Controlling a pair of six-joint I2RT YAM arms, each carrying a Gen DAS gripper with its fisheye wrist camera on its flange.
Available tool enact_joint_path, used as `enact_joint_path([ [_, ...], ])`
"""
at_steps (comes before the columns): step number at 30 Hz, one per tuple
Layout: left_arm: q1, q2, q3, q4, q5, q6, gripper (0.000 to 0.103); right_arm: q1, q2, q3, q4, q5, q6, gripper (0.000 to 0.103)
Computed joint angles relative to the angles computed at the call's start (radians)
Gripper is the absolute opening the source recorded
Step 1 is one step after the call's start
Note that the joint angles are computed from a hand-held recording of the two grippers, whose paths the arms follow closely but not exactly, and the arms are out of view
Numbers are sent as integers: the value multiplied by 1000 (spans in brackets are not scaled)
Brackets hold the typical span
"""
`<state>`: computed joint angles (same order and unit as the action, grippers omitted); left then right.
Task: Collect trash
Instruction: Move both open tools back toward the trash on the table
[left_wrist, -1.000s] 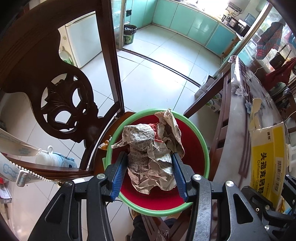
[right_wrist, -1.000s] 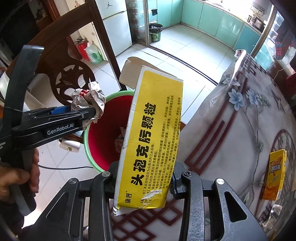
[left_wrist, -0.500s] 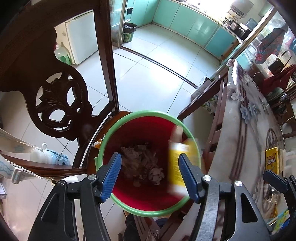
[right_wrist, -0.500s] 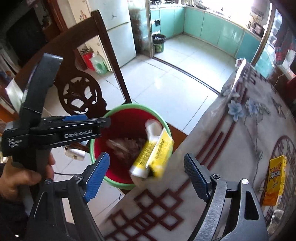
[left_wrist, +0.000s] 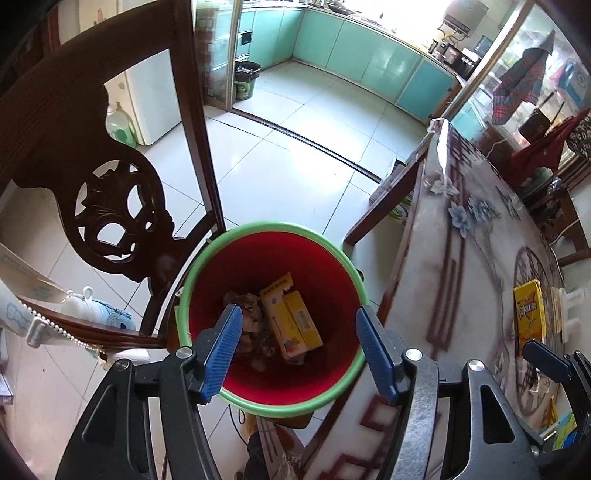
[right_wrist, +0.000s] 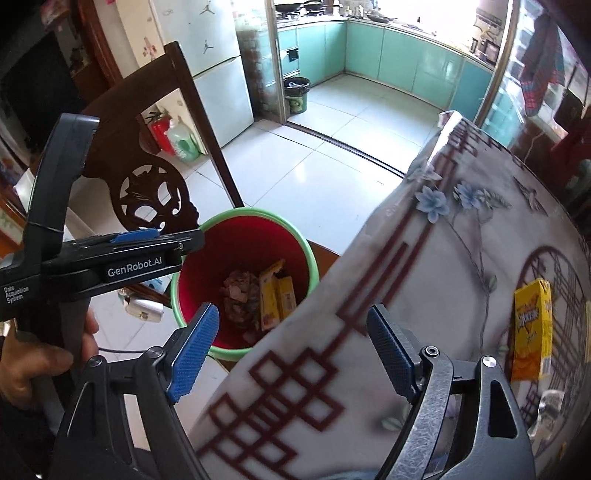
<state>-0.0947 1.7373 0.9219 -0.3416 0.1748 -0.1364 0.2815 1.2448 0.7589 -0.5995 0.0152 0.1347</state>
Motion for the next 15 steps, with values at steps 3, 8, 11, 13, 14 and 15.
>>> enact_joint_path([
  [3,-47,-33,-19,-2,-17,-24,63,-34,-60,-29,-22,-12,-16,82],
  [8,-156,-83,-37,-10,-56,-80,63,-120,-168,-75,-66,-47,-64,82],
  [11,-238,-98,-36,-20,-84,-121,63,-222,-240,-103,-107,-93,-122,82],
  [13,-298,-100,-31,-27,-101,-152,63,-307,-287,-123,-139,-129,-170,82],
  [14,-322,-99,-27,-30,-108,-164,63,-350,-301,-129,-153,-147,-196,82],
  [15,-360,-96,-21,-33,-118,-184,63,-391,-314,-133,-166,-164,-222,82],
])
